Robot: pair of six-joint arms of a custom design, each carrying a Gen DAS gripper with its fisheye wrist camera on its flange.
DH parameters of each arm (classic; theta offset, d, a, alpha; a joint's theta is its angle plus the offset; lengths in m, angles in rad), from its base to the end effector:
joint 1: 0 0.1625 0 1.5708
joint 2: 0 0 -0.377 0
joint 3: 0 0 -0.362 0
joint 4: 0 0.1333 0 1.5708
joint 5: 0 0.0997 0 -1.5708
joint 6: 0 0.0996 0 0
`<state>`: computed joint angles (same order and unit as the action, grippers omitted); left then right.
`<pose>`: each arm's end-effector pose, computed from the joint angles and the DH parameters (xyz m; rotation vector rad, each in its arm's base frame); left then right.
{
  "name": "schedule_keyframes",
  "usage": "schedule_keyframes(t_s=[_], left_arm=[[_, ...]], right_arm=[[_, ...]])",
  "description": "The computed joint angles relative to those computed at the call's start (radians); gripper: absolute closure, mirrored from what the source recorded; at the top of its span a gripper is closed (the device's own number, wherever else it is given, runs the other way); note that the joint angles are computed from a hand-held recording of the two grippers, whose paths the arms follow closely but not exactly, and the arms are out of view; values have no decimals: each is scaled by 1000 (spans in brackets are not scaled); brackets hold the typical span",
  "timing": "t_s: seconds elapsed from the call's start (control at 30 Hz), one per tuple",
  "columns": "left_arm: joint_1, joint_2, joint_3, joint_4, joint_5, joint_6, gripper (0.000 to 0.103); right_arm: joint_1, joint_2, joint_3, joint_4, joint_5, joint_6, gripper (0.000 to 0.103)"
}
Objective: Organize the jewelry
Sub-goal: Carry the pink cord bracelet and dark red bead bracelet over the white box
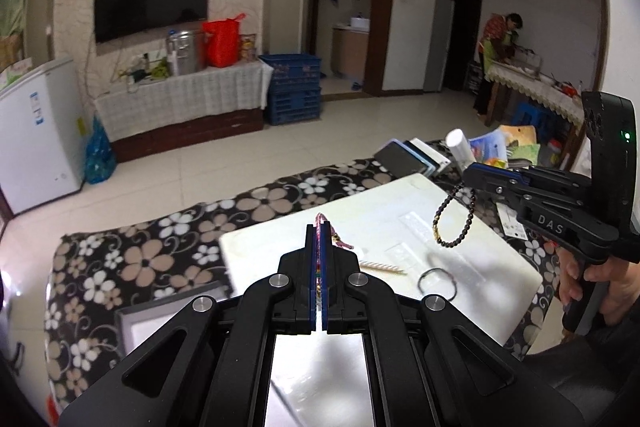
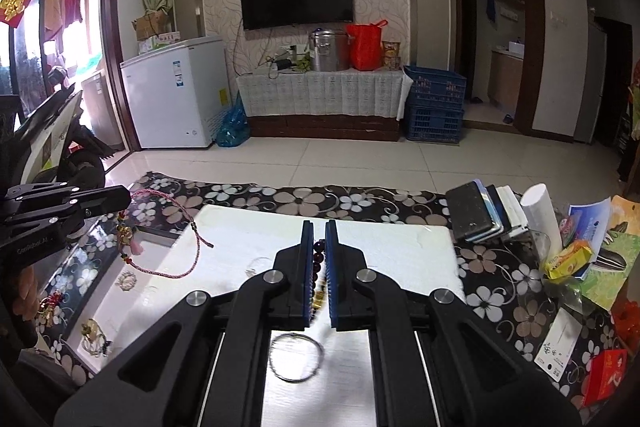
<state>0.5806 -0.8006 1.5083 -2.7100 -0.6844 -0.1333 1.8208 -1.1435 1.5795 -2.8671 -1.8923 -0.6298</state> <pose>-0.4318 -0.5350 0.1823 0.7702 2.2875 -1.0523 0.2523 -0.5765 0.3667 0.8894 -2.3230 1.0417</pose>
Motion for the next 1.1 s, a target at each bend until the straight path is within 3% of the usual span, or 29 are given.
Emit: schedule_keyframes(t_s=[0.4, 0.63, 0.93, 1.1], left_arm=[[-18, -182, 179, 39, 119, -120, 102], [-20, -293, 280, 136, 172, -218, 102], [3, -407, 381, 337, 165, -377, 102], [29, -440, 420, 372, 115, -415, 102]], right_arm=[[82, 47, 16, -18, 12, -9, 97], [129, 79, 15, 14, 57, -13, 97], [176, 112, 27, 94, 120, -9, 97], [185, 132, 37, 141, 119, -1, 97]])
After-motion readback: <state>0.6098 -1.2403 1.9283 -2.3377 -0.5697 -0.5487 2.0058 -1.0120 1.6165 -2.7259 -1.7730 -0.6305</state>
